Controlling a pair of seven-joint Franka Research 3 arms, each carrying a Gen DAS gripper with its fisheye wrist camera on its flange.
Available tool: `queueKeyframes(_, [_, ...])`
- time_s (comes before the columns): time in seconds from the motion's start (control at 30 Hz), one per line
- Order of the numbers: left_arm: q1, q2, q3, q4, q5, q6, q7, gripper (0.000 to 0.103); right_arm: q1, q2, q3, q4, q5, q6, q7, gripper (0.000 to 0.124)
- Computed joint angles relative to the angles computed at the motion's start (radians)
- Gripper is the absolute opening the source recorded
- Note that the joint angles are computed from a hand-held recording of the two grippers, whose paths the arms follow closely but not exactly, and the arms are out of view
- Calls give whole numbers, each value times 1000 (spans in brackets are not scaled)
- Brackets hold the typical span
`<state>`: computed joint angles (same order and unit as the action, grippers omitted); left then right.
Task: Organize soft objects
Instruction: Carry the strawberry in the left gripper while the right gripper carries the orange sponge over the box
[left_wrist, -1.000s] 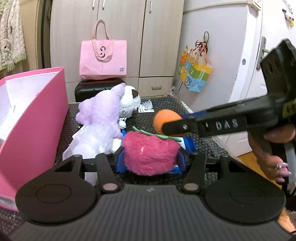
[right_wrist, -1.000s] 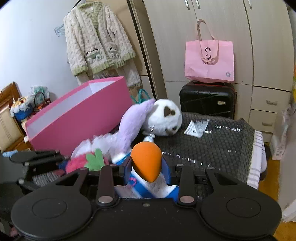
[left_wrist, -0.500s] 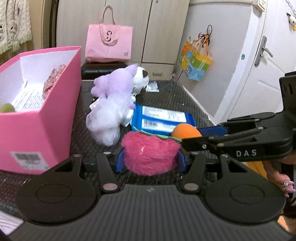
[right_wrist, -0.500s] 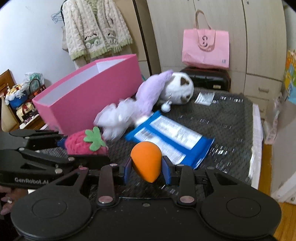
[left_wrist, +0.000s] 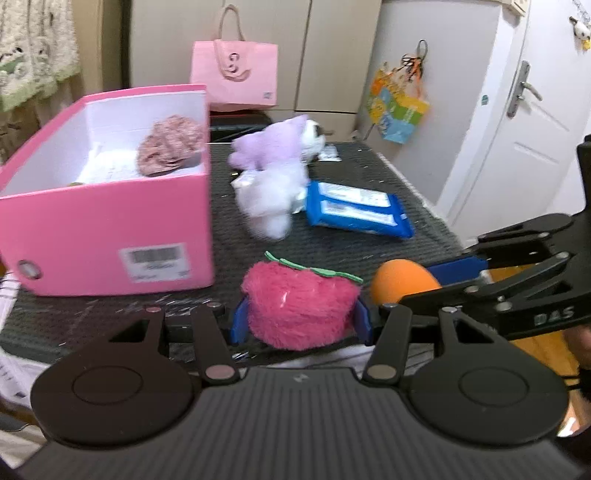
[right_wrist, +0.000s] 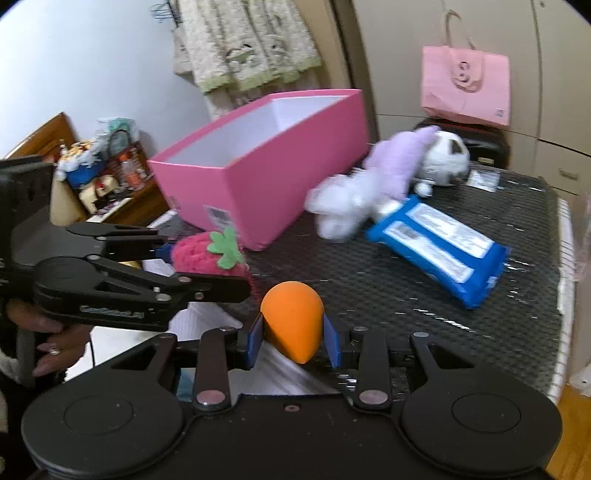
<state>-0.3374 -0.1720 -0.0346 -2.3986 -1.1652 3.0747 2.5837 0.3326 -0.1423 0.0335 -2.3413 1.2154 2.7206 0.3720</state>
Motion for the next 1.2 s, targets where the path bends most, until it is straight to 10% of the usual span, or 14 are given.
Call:
queueKeyframes(0.27, [37,-135,66,-86,159,-65,-108,53,39,-25,16,27,19,-31,-23,40])
queueKeyframes(0.6, [-200,-186,331,-1,38,11,126,54,73,62,49,193,44,17,-113,40])
queueKeyframes(0.9, [-65,74,332,279,-16,-156,89,55,35,312,99,495,-26,61,-131,41])
queueKeyframes(1.2, [88,401,306,636,249,-347,-280,55,55,669,62,950,-523,-43,199,41])
